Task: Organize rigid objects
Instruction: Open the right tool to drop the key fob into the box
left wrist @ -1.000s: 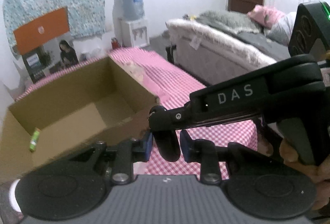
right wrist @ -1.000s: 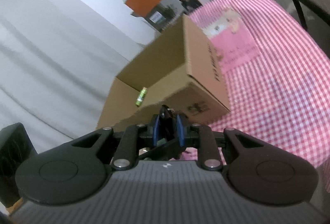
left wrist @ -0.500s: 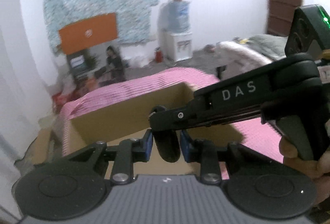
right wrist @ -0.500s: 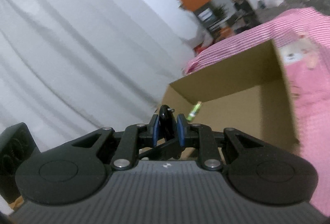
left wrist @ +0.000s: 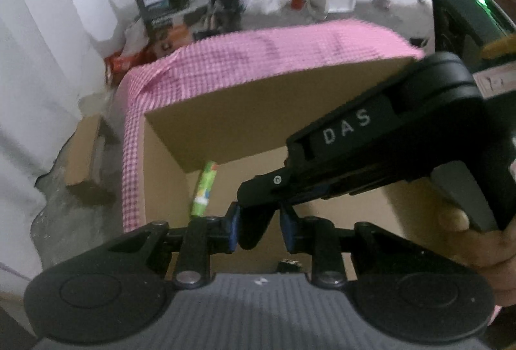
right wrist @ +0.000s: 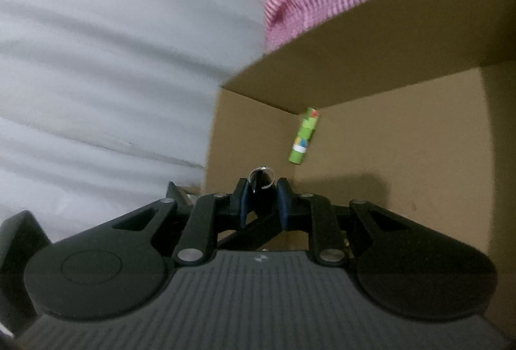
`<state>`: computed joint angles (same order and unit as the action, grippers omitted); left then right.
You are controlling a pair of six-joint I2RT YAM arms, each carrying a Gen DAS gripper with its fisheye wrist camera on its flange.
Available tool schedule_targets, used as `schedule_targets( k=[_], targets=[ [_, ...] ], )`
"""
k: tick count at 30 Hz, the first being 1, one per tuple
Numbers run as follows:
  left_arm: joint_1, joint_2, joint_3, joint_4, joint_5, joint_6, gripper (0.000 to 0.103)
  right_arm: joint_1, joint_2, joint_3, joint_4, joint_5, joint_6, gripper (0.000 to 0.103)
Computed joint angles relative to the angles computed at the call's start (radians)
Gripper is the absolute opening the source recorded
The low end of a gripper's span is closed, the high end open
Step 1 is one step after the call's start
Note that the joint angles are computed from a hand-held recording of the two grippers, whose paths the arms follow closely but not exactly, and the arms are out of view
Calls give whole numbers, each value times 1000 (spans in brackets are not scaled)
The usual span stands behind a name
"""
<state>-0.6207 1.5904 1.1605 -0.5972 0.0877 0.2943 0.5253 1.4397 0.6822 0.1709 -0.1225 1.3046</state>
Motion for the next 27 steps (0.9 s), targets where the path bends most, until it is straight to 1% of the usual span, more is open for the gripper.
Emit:
schedule_targets(
  k=[1, 4, 7, 8, 11, 14, 17, 21, 23, 24, 26, 27],
  targets=[
    [4, 11, 3, -1, -6, 4, 28, -19, 31, 5, 20, -36, 3, 18],
    [-2, 38, 13, -4, -28, -7, 30, -51, 92, 14, 50, -100, 6, 20],
    [3, 34, 8, 8, -29, -3, 37, -72, 147, 36, 58, -150, 11, 20],
    [-3, 31, 6, 12, -37, -8, 42, -77, 164, 38, 69, -163, 18, 20],
    [-14, 35, 5, 17, -50, -16, 43, -75, 205, 49, 89, -180, 32, 22],
    [-11, 6, -11, 25, -48, -12, 49, -70, 196, 42, 98, -176, 38, 22],
    [-2, -41, -29, 25, -27, -11, 53, -65, 161, 26, 91, -158, 36, 23],
    [21, -140, -62, 21, 29, -8, 60, -50, 66, -7, 53, -110, 27, 29],
    [37, -208, -90, 26, 70, -7, 64, -27, -13, -24, 6, -63, 16, 33],
    [54, -251, -111, 33, 107, 1, 64, -10, -59, -32, -24, -31, 9, 35],
    [88, -336, -145, 32, 186, 29, 65, 39, -169, -51, -91, 54, 7, 42],
    [105, -379, -159, 19, 217, 41, 68, 74, -225, -59, -126, 107, 6, 46]
  ],
)
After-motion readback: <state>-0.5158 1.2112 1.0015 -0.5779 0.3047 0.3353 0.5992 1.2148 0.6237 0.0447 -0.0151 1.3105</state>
